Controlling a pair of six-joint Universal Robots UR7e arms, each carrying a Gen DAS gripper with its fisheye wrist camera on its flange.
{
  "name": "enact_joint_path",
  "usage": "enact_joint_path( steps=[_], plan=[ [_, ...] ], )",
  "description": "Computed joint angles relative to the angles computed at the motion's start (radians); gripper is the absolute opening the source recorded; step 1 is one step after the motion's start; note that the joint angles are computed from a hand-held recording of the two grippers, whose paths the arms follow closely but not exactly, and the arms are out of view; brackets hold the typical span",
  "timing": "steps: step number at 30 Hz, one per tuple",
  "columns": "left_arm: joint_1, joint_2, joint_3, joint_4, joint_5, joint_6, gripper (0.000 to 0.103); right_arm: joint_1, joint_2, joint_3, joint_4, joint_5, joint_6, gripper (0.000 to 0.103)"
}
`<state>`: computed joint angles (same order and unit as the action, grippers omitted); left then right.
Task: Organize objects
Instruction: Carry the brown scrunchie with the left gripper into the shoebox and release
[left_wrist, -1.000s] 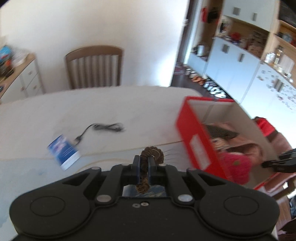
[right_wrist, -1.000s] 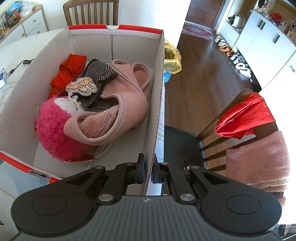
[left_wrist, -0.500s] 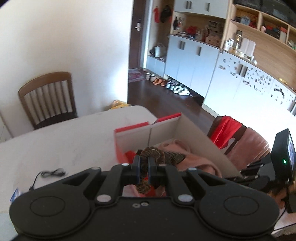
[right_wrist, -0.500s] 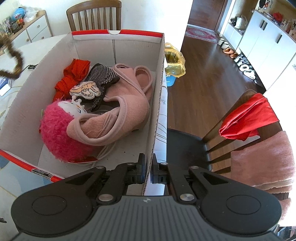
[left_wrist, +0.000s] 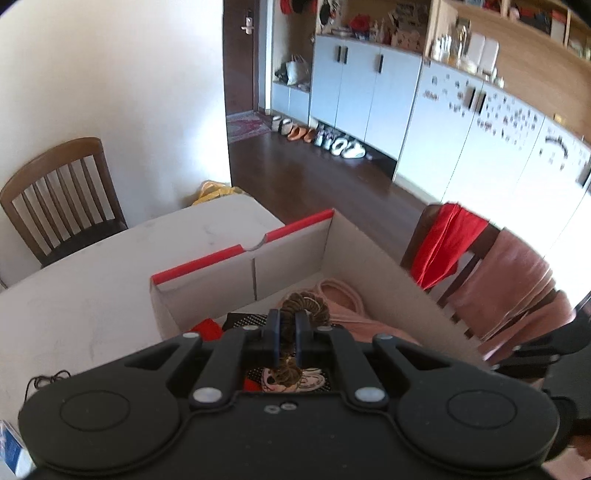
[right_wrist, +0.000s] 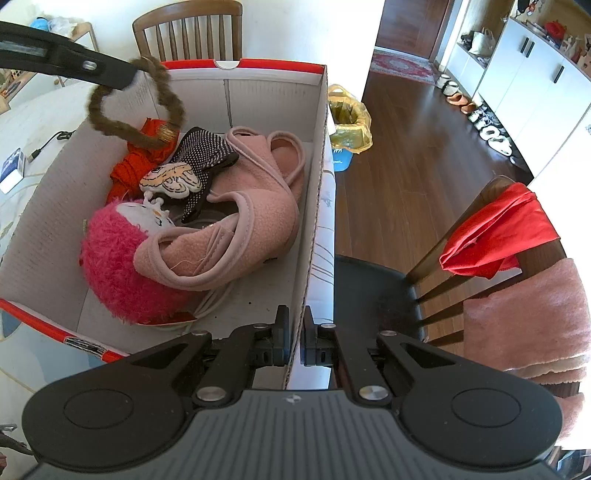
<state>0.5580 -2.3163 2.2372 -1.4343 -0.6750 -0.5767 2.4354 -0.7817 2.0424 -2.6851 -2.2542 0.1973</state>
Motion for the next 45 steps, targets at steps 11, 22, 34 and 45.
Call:
enact_joint_path(
  steps=[11,22,34,45],
  plan=[
    [0.199,0.133,0.026,-0.242,-0.027,0.171,0.005,-0.004,-0.004,0.002,0.004,0.01,0.016,0.005],
    [0.236,0.24,0.021,-0.145,0.051,0.185,0.007,-0.007,-0.003,0.001,0.002,0.013,0.016,0.005],
    [0.221,0.243,0.002,-0.063,0.039,0.126,0.053,-0.007,-0.003,0.001,0.002,0.013,0.013,0.005],
    [0.135,0.159,-0.023,0.043,0.011,0.049,0.062,-0.004,0.0,-0.001,0.005,0.002,0.01,0.005]
  ],
)
